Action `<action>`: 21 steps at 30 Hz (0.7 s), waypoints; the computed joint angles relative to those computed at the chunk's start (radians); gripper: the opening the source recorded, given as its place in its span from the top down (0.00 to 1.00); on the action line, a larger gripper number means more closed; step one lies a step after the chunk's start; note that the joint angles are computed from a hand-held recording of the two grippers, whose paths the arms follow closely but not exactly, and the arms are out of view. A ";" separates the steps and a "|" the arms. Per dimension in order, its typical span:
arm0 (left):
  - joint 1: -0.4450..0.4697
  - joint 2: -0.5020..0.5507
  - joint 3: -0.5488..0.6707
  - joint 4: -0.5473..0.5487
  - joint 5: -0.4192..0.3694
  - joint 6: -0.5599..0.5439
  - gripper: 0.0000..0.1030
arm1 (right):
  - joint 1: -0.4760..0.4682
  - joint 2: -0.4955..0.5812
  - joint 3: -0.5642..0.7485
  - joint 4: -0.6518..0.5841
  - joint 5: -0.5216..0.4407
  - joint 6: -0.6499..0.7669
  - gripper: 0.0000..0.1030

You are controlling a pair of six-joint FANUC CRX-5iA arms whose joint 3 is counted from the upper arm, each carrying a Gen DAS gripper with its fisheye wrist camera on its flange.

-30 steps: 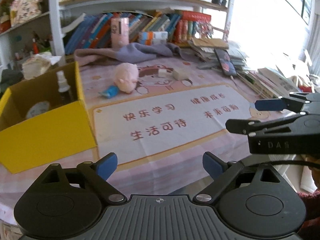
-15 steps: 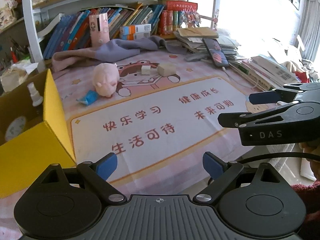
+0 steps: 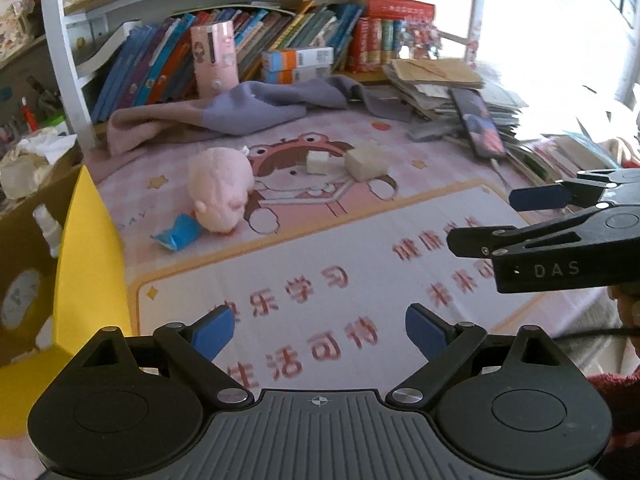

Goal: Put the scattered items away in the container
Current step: 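Grasp the pink plush pig with the left tool while the right grasps the cream sponge block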

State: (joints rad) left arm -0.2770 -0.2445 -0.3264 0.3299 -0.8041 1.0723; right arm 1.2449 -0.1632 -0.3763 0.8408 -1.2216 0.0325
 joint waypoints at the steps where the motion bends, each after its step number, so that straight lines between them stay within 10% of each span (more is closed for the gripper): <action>1: -0.010 0.016 0.021 -0.025 0.004 0.032 0.08 | -0.022 -0.006 -0.005 -0.003 0.026 0.018 0.22; 21: -0.150 0.408 0.490 -0.549 -0.027 0.533 0.08 | -0.449 0.143 0.023 -0.008 0.487 0.318 0.22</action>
